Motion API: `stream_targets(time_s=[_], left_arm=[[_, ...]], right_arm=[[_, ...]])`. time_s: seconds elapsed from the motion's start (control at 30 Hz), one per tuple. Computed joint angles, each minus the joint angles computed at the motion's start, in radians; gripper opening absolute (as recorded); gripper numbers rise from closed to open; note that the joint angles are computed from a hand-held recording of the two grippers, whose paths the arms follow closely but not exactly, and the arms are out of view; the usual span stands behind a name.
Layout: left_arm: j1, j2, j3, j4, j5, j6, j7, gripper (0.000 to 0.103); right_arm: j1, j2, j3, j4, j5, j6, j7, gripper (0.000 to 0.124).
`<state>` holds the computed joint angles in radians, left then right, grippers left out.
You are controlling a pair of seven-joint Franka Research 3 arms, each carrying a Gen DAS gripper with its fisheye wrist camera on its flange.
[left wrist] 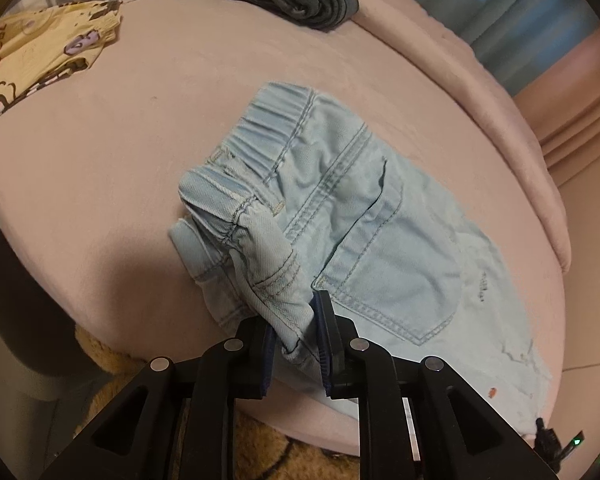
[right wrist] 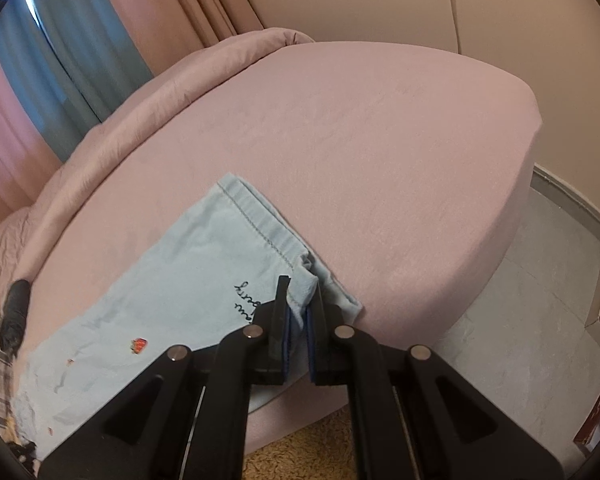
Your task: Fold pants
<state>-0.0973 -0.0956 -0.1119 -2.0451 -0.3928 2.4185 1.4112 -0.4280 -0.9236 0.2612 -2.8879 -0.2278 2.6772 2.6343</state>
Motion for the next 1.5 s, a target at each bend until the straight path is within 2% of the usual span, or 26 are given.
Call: stream_targets(time_s=[0.2, 0.33, 0.4, 0.47, 0.53, 0.57, 0.7, 0.77, 0.8, 0.83, 0.9, 0.97, 1.07, 1.13, 1.2, 1.3, 1.33, 1.37, 1.4, 1.43, 1.5], left_arm=[[-0.001, -0.014, 0.005, -0.009, -0.026, 0.014, -0.002, 0.017], [-0.015, -0.062, 0.014, -0.058, -0.077, 0.099, 0.062, 0.017], [-0.024, -0.069, 0.023, -0.063, -0.088, 0.11, 0.086, 0.017], [-0.021, -0.052, 0.028, -0.048, -0.07, 0.079, 0.076, 0.017], [-0.007, -0.023, 0.022, -0.028, -0.012, 0.033, 0.033, 0.026], [0.001, -0.006, 0.019, -0.023, 0.019, 0.014, 0.011, 0.026], [0.012, 0.0, 0.021, -0.027, -0.04, -0.006, 0.043, 0.026], [0.02, -0.006, 0.024, -0.017, -0.053, -0.036, 0.043, 0.028], [0.024, -0.008, 0.026, -0.012, -0.051, -0.048, 0.041, 0.035], [0.032, -0.016, 0.021, -0.01, 0.001, -0.062, 0.004, 0.049], [0.04, -0.045, 0.012, -0.027, 0.091, -0.058, -0.04, 0.06], [0.04, -0.083, 0.024, -0.059, 0.098, -0.031, -0.034, 0.06], [0.046, -0.109, 0.034, -0.07, 0.122, 0.01, -0.081, 0.06], [0.035, -0.117, 0.042, -0.07, 0.111, 0.071, -0.064, 0.06], [0.003, -0.104, 0.056, -0.051, 0.05, 0.117, 0.01, 0.06], [-0.061, -0.045, 0.08, 0.028, -0.174, 0.155, 0.238, 0.06], [-0.08, -0.007, 0.086, 0.073, -0.289, 0.146, 0.344, 0.058], [-0.08, 0.04, 0.078, 0.129, -0.35, 0.121, 0.39, 0.055], [-0.071, 0.072, 0.069, 0.166, -0.388, 0.09, 0.416, 0.043], [-0.063, 0.127, 0.052, 0.223, -0.364, 0.058, 0.378, 0.032], [-0.051, 0.189, 0.024, 0.271, -0.295, 0.064, 0.312, 0.022]], right_arm=[[-0.001, -0.003, 0.012, 0.008, -0.019, -0.02, 0.011, 0.006], [0.006, 0.003, 0.003, 0.014, -0.019, -0.017, 0.008, 0.006], [0.006, -0.002, 0.003, 0.013, -0.022, -0.019, 0.007, 0.006], [0.01, 0.0, 0.002, 0.011, -0.02, -0.022, 0.008, 0.006], [0.015, 0.008, 0.001, 0.008, -0.019, -0.028, 0.006, 0.006], [0.019, 0.015, -0.001, 0.006, -0.019, -0.031, 0.003, 0.006], [0.011, 0.051, 0.015, 0.016, -0.042, -0.038, -0.001, 0.004], [0.007, 0.082, 0.037, 0.058, -0.077, -0.095, -0.014, 0.005], [0.01, 0.104, 0.048, 0.09, -0.102, -0.14, -0.029, 0.007], [0.02, 0.125, 0.049, 0.118, -0.123, -0.182, -0.042, 0.01], [0.064, 0.174, 0.028, 0.179, -0.136, -0.265, -0.083, 0.026], [0.109, 0.201, 0.007, 0.22, -0.149, -0.3, -0.097, 0.055], [0.161, 0.238, 0.005, 0.295, -0.187, -0.346, -0.092, 0.058], [0.184, 0.286, 0.017, 0.37, -0.226, -0.366, -0.083, 0.058], [0.22, 0.349, 0.011, 0.446, -0.26, -0.327, -0.098, 0.06], [0.313, 0.478, -0.046, 0.558, -0.24, -0.165, -0.174, 0.066], [0.346, 0.526, -0.065, 0.597, -0.21, -0.12, -0.202, 0.066], [0.397, 0.6, -0.098, 0.652, -0.147, -0.05, -0.263, 0.066], [0.438, 0.657, -0.124, 0.695, -0.087, -0.004, -0.321, 0.066], [0.477, 0.717, -0.144, 0.746, -0.023, 0.02, -0.381, 0.066], [0.547, 0.864, -0.172, 0.886, 0.126, 0.027, -0.512, 0.066]])
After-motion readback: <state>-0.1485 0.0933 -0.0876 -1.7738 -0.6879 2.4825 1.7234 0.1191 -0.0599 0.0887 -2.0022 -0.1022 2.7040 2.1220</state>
